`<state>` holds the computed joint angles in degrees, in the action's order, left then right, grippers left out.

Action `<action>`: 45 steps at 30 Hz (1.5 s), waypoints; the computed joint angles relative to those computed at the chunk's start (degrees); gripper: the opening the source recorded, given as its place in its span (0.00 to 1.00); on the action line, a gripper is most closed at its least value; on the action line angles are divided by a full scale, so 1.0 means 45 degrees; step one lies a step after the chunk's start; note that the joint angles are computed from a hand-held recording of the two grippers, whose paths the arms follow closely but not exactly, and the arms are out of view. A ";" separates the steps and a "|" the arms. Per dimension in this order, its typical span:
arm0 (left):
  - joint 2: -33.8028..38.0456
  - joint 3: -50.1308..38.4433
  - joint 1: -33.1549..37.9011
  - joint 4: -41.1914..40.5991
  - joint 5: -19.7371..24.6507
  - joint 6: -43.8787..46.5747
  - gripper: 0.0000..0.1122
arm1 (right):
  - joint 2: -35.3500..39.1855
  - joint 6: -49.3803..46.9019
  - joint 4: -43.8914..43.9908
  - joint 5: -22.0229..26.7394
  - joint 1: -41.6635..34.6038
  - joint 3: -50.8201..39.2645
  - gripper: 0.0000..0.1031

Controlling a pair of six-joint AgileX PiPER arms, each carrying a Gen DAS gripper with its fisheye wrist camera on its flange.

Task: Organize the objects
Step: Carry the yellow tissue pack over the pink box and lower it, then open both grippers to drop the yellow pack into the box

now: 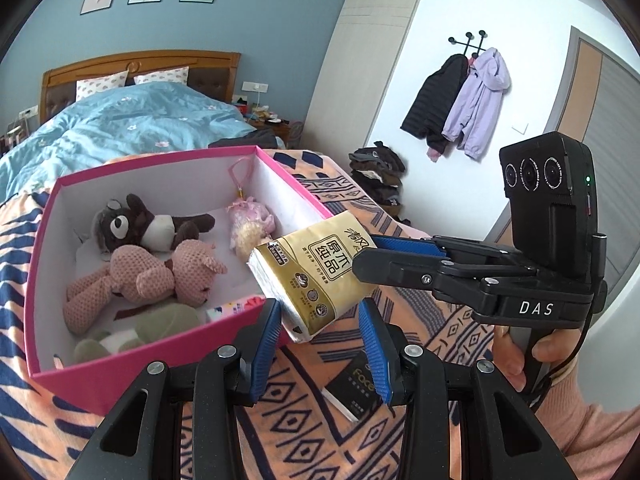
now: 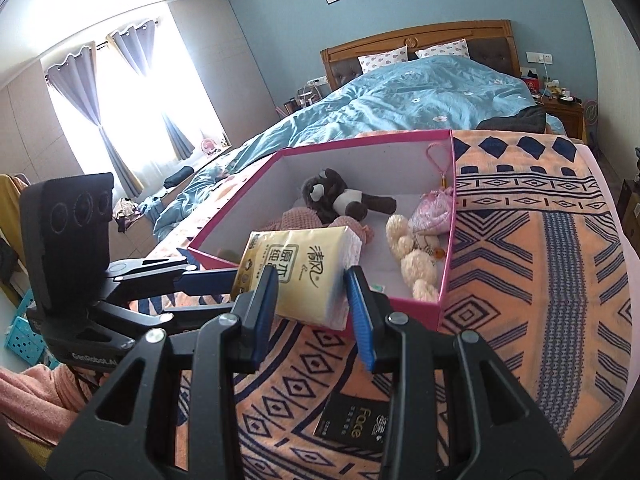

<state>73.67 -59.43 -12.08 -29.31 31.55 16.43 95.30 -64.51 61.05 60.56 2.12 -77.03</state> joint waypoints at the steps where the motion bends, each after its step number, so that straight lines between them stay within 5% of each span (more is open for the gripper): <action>1: 0.0083 -0.0123 0.0022 0.0095 0.0031 -0.0057 0.36 | 0.0081 0.0056 0.0001 0.0008 0.0021 -0.0121 0.37; 45: 0.2675 -0.2191 0.0820 0.1017 0.0759 -0.0682 0.36 | 0.2469 0.3048 -0.2657 -0.1322 0.1531 -0.2816 0.37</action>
